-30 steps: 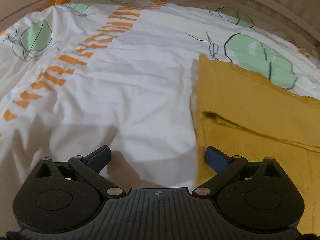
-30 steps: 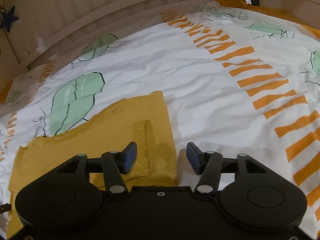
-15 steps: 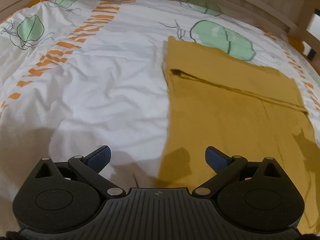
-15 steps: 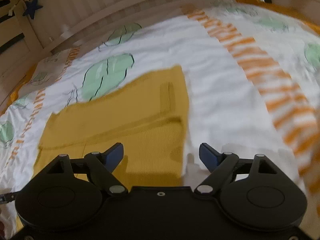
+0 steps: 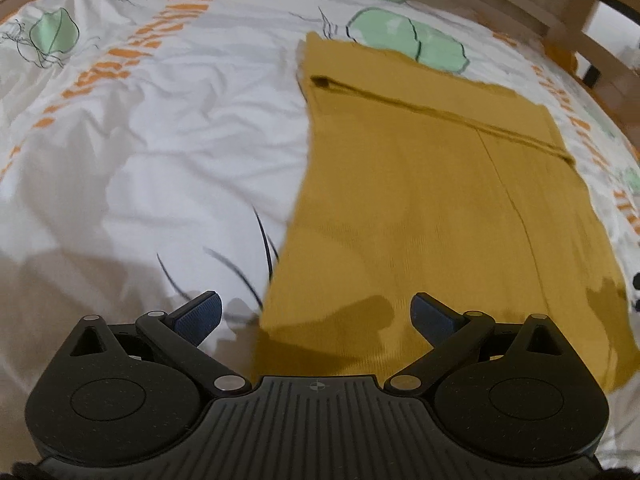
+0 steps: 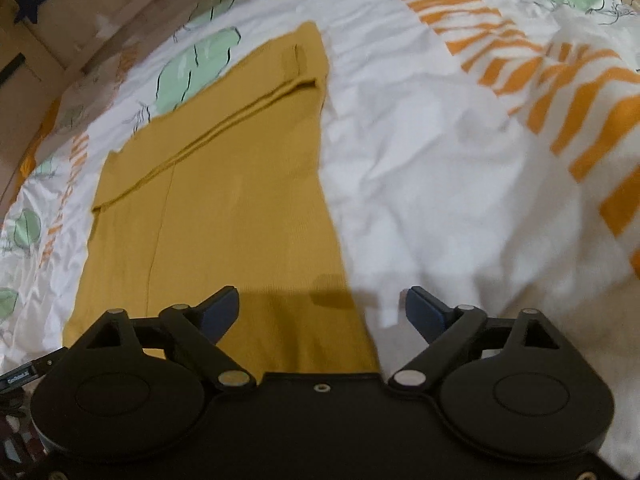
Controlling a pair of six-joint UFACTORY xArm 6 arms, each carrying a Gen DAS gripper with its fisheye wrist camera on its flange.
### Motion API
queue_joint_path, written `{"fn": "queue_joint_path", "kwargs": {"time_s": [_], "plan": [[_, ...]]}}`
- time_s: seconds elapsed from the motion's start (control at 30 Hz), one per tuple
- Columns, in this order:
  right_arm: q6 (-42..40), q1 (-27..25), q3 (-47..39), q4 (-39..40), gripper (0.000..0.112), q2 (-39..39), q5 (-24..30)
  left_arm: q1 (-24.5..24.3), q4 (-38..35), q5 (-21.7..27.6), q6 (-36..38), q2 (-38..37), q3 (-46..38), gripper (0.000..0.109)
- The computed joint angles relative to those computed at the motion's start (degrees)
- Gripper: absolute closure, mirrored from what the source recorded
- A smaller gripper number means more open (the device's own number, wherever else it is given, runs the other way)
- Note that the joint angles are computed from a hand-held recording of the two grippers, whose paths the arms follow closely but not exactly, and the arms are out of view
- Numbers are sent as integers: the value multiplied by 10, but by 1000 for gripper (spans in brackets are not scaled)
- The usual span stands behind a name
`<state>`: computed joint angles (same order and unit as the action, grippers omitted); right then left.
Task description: Fold small clothes
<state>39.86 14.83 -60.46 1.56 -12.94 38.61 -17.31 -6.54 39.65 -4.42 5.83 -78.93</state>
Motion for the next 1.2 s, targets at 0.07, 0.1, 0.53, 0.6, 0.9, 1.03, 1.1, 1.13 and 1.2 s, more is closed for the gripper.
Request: {"fn": "queue_joint_path", "kwargs": {"time_s": [0.07, 0.1, 0.53, 0.6, 0.9, 1.03, 1.1, 1.13, 1.2], "plan": [[-6, 5, -3, 2, 20, -2, 19, -1, -5, 5, 7, -9, 15, 7], [-12, 6, -5, 6, 20, -2, 29, 0, -7, 10, 9, -13, 20, 7], [-97, 22, -25, 42, 10, 13, 100, 1, -24, -20, 66, -40, 73, 6], [-111, 21, -27, 53, 10, 15, 104, 0, -23, -18, 70, -38, 71, 6], [-155, 20, -32, 80, 9, 15, 121, 5, -50, -4, 101, -32, 60, 8], [-171, 14, -30, 102, 9, 13, 121, 6, -52, -16, 99, -38, 68, 29], [-175, 12, -25, 113, 19, 9, 115, 7, -57, -22, 97, -42, 72, 46], [-175, 11, -21, 118, 26, 5, 111, 9, -65, -25, 99, -44, 74, 56], [-171, 7, -13, 129, 56, -2, 107, 11, -86, -22, 104, -43, 71, 67]]}}
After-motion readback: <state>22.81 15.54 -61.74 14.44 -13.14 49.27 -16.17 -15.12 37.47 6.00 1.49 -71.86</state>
